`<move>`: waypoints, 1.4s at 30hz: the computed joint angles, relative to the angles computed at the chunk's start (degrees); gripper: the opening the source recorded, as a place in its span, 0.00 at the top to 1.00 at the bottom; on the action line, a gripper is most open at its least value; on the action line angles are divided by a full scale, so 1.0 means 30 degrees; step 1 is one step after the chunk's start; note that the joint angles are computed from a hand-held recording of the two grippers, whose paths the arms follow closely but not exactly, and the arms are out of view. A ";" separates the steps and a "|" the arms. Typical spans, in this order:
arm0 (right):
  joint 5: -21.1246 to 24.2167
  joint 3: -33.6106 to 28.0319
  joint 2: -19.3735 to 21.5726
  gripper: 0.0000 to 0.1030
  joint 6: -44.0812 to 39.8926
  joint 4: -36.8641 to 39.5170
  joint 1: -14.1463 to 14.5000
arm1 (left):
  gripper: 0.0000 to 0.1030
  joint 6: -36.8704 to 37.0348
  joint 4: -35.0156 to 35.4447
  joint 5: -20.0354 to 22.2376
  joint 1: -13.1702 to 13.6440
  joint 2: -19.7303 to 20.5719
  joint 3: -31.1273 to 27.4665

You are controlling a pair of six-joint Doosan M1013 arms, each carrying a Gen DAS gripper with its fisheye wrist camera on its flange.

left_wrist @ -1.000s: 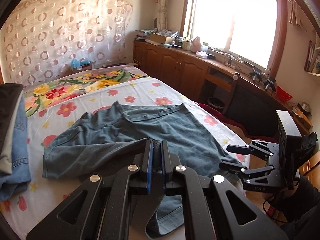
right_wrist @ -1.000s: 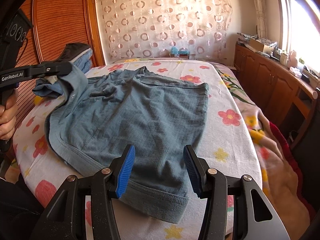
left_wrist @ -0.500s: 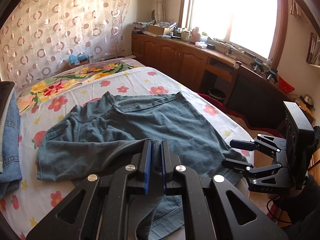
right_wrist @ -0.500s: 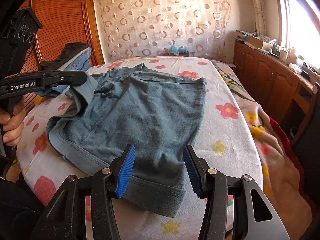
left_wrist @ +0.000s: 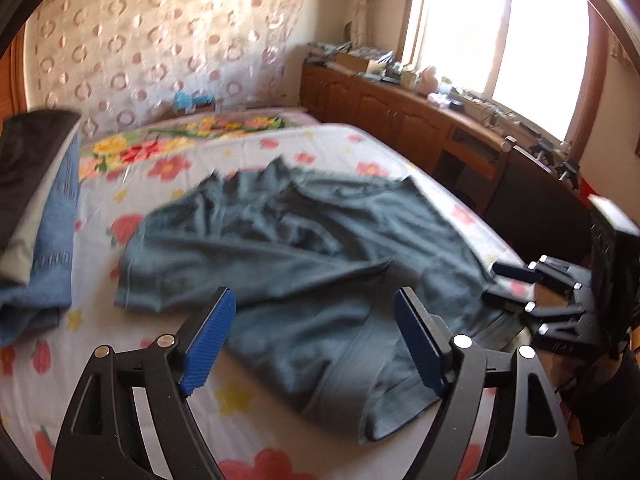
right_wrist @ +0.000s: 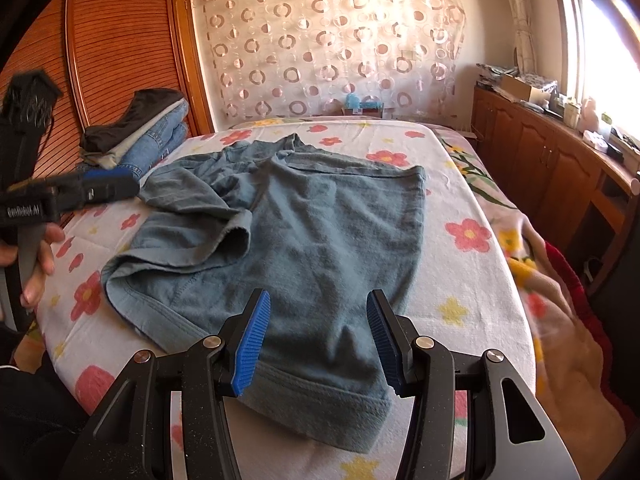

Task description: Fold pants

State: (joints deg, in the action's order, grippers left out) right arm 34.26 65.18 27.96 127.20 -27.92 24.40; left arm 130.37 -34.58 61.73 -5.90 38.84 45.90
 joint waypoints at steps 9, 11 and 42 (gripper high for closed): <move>-0.0473 -0.1058 0.0580 0.54 -0.2413 0.1912 -0.0138 | 0.21 -0.0910 0.1629 -0.0297 0.0236 -0.0110 0.0900; -0.0393 -0.1472 0.0798 0.55 -0.3279 0.2679 -0.0194 | 0.21 -0.0923 0.1788 -0.0356 0.0259 -0.0190 0.1223; 0.1215 -0.5946 0.3045 0.94 -0.9789 1.0226 -0.0825 | 0.20 -0.0414 0.0476 -0.1509 0.0609 -0.0693 0.2350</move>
State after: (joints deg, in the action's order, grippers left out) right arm 37.90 47.34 37.09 97.84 2.76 21.93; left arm 129.12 -33.15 57.20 -4.08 36.76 52.95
